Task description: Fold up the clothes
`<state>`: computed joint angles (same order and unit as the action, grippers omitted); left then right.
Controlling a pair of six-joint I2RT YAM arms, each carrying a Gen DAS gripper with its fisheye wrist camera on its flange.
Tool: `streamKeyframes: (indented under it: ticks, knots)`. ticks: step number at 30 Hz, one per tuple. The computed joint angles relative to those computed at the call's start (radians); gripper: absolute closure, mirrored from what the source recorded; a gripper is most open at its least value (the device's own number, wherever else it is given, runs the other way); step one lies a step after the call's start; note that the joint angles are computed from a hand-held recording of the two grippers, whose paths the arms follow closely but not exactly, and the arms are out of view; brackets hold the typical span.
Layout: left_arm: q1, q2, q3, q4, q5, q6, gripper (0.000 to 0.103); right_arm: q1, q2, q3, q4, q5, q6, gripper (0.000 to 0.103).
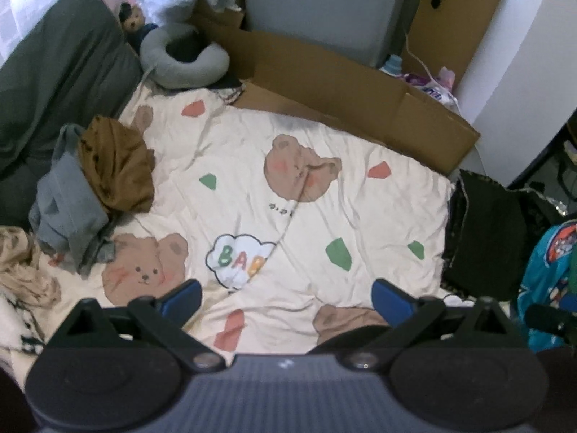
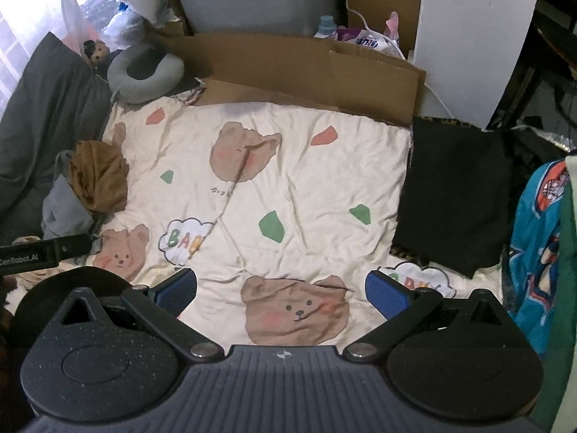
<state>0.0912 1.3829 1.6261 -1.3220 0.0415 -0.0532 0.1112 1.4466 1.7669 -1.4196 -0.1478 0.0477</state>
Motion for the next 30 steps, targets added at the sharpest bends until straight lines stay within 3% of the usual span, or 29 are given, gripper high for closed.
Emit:
streamKeyframes:
  ticks: [16, 23, 30]
  knots:
    - [-0.045, -0.028, -0.005, 0.017, -0.056, 0.025, 0.002, 0.000, -0.039, -0.024, 0.010, 0.012, -0.004, 0.000]
    - [-0.069, -0.031, -0.004, 0.017, -0.074, 0.036, 0.002, -0.033, -0.027, -0.016, 0.001, -0.058, -0.016, 0.000]
    - [-0.062, -0.022, 0.001, 0.010, -0.059, 0.051, 0.005, -0.009, -0.044, -0.028, 0.016, -0.027, -0.011, 0.000]
